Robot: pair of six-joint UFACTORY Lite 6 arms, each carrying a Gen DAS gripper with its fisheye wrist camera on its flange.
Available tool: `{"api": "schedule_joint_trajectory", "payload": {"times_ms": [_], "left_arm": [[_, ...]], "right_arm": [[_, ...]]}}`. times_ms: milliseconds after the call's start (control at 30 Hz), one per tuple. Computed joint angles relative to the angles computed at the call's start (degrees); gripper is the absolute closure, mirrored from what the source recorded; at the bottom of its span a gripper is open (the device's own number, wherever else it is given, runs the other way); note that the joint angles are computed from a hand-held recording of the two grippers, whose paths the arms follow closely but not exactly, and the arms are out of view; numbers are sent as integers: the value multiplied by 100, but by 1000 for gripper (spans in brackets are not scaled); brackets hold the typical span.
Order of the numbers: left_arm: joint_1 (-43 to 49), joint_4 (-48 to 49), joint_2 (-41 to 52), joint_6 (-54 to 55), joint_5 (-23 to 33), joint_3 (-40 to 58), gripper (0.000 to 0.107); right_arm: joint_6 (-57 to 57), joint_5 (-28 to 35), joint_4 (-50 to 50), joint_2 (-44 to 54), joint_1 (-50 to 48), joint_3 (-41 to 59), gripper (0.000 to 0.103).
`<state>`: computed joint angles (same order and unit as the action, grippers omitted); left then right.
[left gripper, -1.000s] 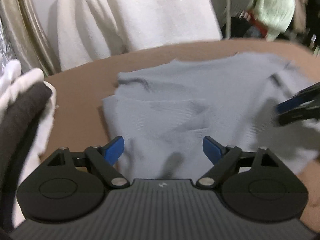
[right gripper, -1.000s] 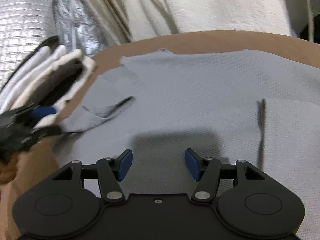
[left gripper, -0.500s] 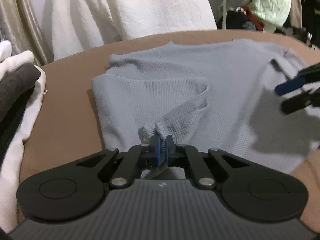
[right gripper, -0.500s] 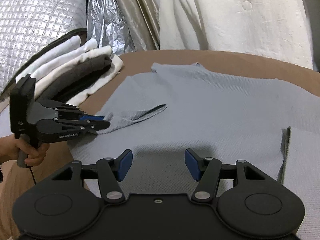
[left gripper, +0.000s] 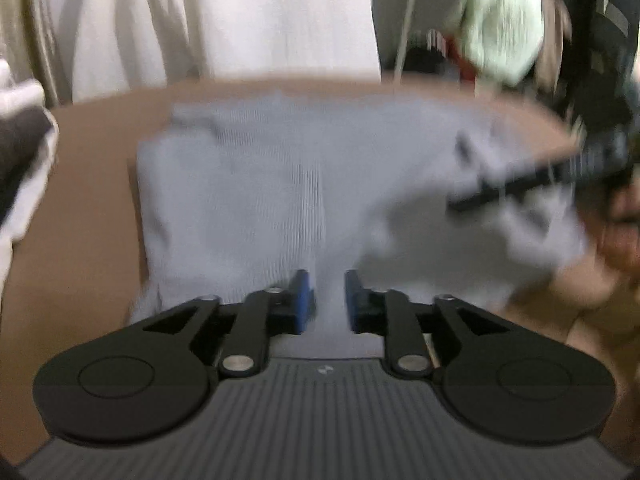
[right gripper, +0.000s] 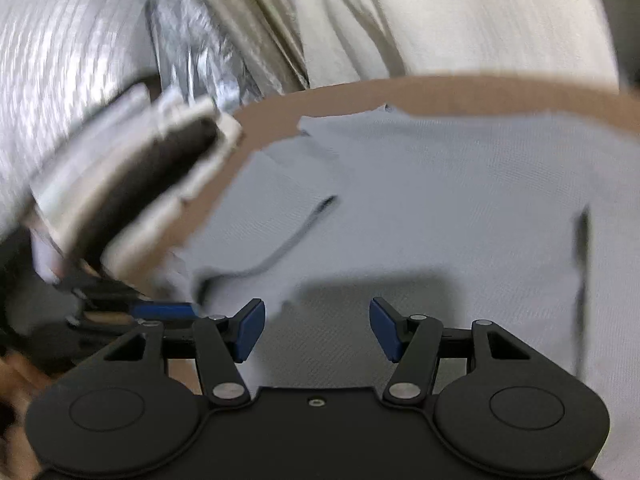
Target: Fold clothes
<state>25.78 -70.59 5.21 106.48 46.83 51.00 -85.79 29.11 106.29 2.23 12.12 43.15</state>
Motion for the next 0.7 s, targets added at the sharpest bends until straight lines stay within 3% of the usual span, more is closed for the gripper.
{"api": "schedule_joint_trajectory", "payload": {"times_ms": [33, 67, 100, 167, 233, 300, 433, 500, 600, 667, 700], "left_arm": [[65, -149, 47, -132, 259, 215, 67], [78, -374, 148, -139, 338, 353, 49], [26, -600, 294, -173, 239, 486, 42], [-275, -341, 760, -962, -407, 936, 42], [-745, 667, 1401, -2161, -1549, 1297, 42], [-907, 1300, 1479, -2832, -2142, 1122, 43], [-907, 1695, 786, -3073, -2292, 810, 39], [-920, 1733, 599, -2887, -2476, 786, 30], [-1051, 1999, 887, -3122, -2915, 1284, 27], [-1029, 3018, 1693, -4209, -2378, 2267, 14], [-1034, 3537, 2187, -4809, -1996, 2867, 14]], "right_arm": [[275, 517, -58, 81, -220, 2, 39], [372, 924, 23, 147, -374, -16, 39], [431, 1214, 98, 194, -480, -34, 39], [325, 1245, 244, 166, -479, -92, 39], [85, 934, 410, 87, -342, -167, 39], [58, 758, 363, 95, -266, -183, 39], [154, 581, 160, 32, -81, -143, 39], [46, 367, 199, 4, 144, -55, 39], [-485, 67, 519, -35, 459, -10, 39], [-872, -179, 659, -97, 714, -25, 39], [-1091, -323, 727, -152, 854, -51, 39]]}}
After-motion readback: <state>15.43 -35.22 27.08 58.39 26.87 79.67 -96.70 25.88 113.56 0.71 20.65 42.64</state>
